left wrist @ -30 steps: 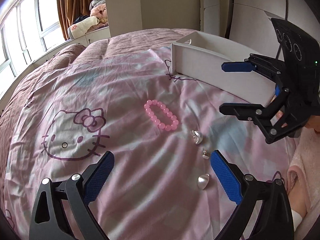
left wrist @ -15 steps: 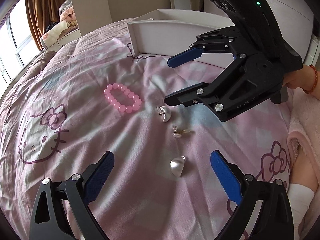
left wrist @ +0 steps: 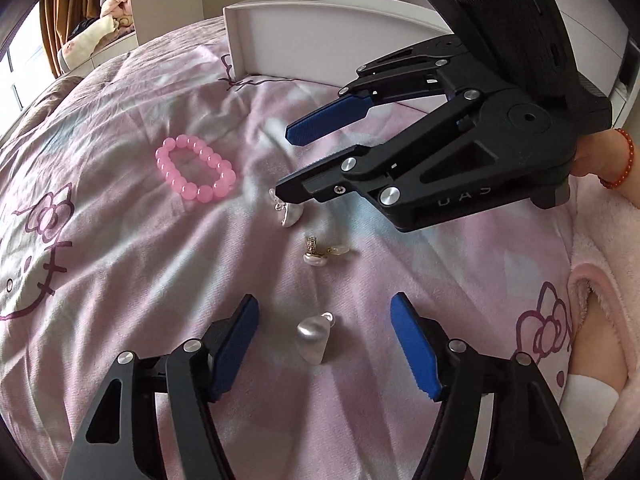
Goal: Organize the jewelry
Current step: 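Grasp a silver heart with the right tool while the left tool grasps another heart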
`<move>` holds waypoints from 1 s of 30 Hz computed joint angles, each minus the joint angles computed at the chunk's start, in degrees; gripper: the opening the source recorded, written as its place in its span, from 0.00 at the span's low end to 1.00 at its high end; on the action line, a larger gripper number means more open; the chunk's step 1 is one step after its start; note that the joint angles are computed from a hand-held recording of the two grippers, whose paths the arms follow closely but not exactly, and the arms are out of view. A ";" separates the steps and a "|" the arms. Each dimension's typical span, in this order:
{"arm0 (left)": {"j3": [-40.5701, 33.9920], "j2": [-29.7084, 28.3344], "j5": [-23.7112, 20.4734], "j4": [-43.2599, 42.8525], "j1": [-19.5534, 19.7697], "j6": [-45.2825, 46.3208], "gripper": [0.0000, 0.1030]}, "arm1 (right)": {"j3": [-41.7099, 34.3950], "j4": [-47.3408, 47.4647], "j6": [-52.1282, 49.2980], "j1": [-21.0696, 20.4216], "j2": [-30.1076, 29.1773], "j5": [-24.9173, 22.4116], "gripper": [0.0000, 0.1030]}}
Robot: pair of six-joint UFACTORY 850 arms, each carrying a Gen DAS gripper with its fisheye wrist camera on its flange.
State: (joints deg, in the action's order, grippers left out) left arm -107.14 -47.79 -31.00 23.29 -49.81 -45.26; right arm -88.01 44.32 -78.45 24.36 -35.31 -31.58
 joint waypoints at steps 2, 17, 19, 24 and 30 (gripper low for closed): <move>0.22 -0.04 0.79 -1.64 0.24 1.85 0.60 | -0.39 -2.28 1.26 0.37 -0.53 -0.48 0.34; 5.22 2.64 3.49 -4.16 0.99 4.09 0.25 | -2.01 -9.66 8.71 1.54 -2.64 -2.70 0.24; 5.11 2.58 3.41 -5.12 1.14 4.78 0.25 | -2.59 -9.17 9.92 1.34 -3.13 -3.26 0.26; 4.04 1.97 2.72 -6.30 1.40 6.33 0.25 | -2.43 -9.95 9.78 1.68 -2.97 -2.52 0.25; 1.90 1.35 1.16 -7.90 2.05 11.14 0.24 | -3.36 -6.94 10.15 0.60 -2.77 -1.72 0.24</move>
State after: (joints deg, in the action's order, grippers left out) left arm -105.25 -46.44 -29.84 15.38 -47.76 -34.12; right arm -91.37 37.39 -68.30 24.97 -38.08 -33.30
